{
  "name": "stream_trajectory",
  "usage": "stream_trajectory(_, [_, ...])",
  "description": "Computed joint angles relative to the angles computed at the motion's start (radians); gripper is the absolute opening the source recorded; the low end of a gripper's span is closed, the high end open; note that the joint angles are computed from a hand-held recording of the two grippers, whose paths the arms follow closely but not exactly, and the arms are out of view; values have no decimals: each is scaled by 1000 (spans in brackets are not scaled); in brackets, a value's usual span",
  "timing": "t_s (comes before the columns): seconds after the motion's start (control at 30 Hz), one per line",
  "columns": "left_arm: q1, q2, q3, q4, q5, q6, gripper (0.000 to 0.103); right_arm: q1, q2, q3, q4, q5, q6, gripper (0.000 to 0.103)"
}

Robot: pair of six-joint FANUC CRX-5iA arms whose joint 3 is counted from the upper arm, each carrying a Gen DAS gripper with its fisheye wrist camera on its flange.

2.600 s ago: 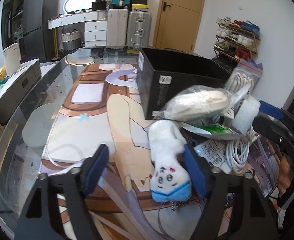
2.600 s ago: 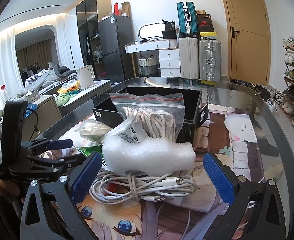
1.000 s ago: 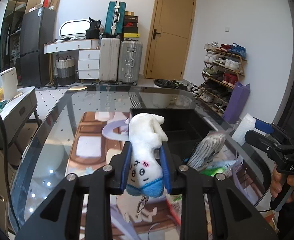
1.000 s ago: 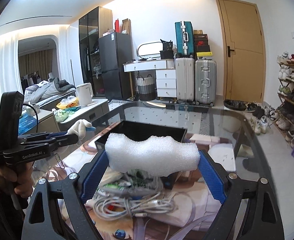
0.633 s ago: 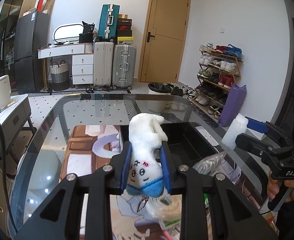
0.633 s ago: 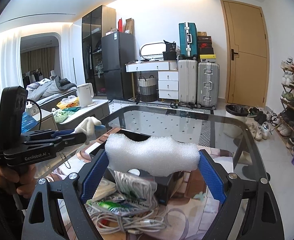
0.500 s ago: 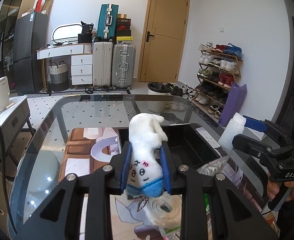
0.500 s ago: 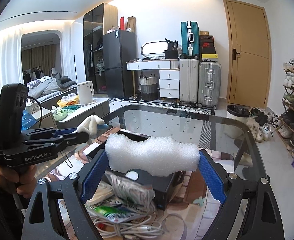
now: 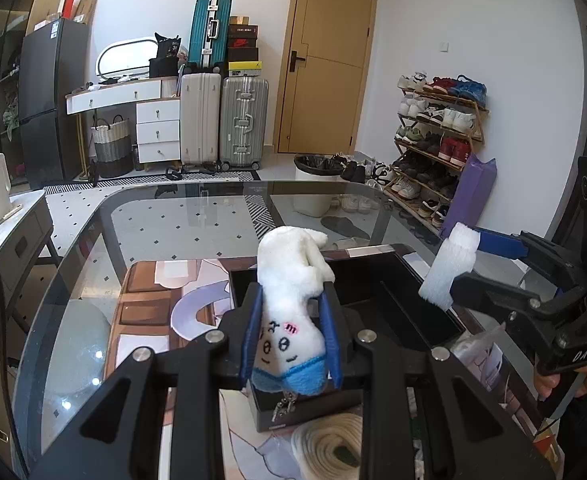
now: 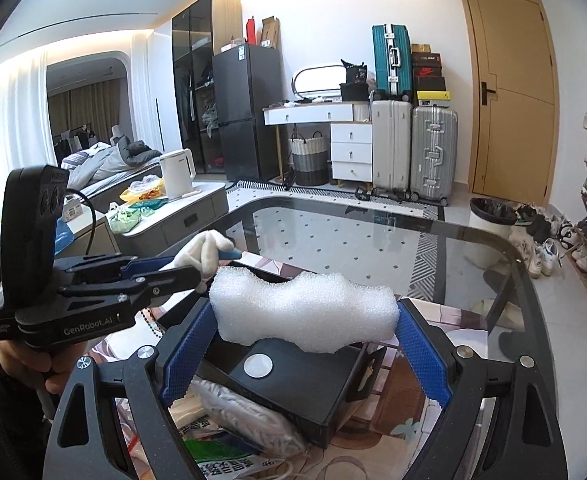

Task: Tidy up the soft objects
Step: 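Carry the sock plush and foam block over the black box and open both grippers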

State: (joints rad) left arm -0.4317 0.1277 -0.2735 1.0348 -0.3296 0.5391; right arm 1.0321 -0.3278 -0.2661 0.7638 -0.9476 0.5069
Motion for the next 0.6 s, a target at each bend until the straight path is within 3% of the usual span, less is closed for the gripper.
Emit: stream_trajectory(0.6, [4,61,62,-63,-59,6,26,-81,63,41,-143,72,144,90])
